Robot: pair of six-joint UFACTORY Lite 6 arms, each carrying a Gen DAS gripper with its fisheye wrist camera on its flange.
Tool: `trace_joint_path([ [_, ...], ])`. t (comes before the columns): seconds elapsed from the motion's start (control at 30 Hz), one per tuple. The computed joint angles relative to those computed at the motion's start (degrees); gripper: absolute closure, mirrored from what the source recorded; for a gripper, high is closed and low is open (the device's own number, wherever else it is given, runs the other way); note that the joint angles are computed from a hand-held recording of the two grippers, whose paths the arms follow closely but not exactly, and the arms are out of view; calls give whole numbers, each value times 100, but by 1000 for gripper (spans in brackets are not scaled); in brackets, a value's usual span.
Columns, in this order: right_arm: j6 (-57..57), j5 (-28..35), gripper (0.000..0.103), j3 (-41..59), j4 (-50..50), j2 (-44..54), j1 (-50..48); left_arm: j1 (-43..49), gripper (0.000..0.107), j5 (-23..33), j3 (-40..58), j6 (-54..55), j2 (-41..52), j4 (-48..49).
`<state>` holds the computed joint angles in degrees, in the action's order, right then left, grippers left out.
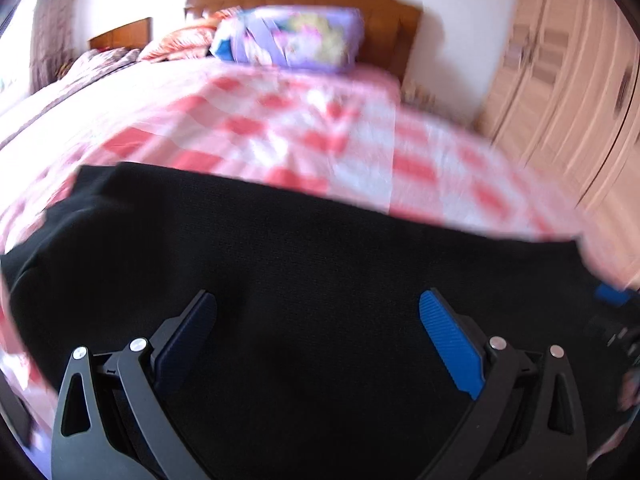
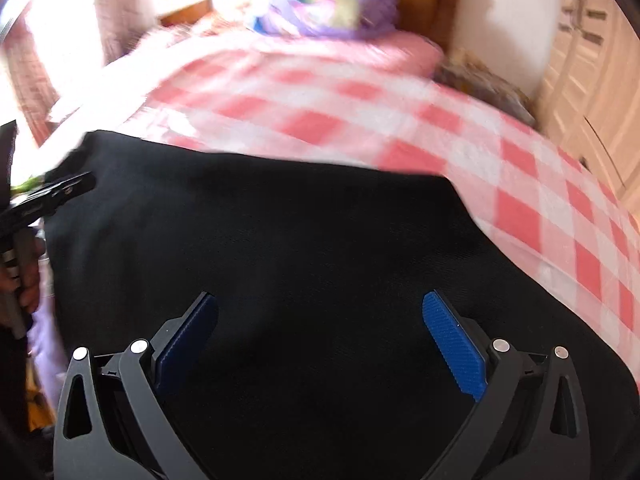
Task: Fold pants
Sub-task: 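Grasp the black sweatpants' leg end with the left gripper and lift it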
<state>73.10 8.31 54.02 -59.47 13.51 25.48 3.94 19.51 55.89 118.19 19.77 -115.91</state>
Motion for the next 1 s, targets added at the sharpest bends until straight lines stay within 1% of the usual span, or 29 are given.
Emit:
trace_joint_path([
  [0.03,423,15,4,-107,-454,-129,141,390,6,490,-371,-34,-364,51],
  [0.07,1002,157,4,-194,-1054,-213,348,779,6,875,-618,-187,-635,228],
  [0.1,1424,261,4,-234,-1484,-216,477,1202,6,1227,-713,-574,-790,646],
  [0.13,1867,366,4,-267,-1896,-163,588,1778,6,1719,-692,-1147,-822,1246],
  [0.17,2157,396,4,-271,-2118,-94,623,2345,6,2264,-493,-1742,-650,1845],
  [0.2,2687,357,4,-287,-2539,10,615,2891,6,2805,-126,-2342,-310,2445],
  [0.23,3031,298,4,-268,-2781,122,581,3234,6,3128,211,-2793,-26,2805],
  [0.27,3135,300,4,-244,-2829,198,570,3584,6,3417,557,-3118,301,2997],
  [0.3,2999,345,4,-180,-2649,293,578,3858,6,3616,877,-3369,589,3157],
  [0.33,2831,387,4,-157,-2475,300,605,4117,6,3862,1437,-3735,1076,3407],
  [0.4,2849,305,4,-129,-2557,318,563,4287,6,4201,2363,-4322,1851,3788],
  [0.5,2606,240,4,-93,-2271,388,518,4296,6,4646,3488,-4963,2836,3960],
  [0.53,2593,237,4,-90,-2244,396,514,4267,6,4670,3717,-5065,3031,3966],
  [0.63,2470,274,4,-62,-2091,435,530,4045,6,4349,4287,-5396,3418,3972],
  [0.7,2445,309,4,-55,-2047,445,559,3981,6,4256,4524,-5545,3592,3986],
  [0.83,2291,394,4,9,-1869,509,608,3903,6,4232,5157,-5827,3944,4167],
  [0.97,2247,470,4,30,-1825,532,658,3863,7,4382,5921,-6154,4458,4304],
  [1.0,2286,464,4,18,-1859,522,656,3876,13,4401,5831,-6014,4409,4278],
])
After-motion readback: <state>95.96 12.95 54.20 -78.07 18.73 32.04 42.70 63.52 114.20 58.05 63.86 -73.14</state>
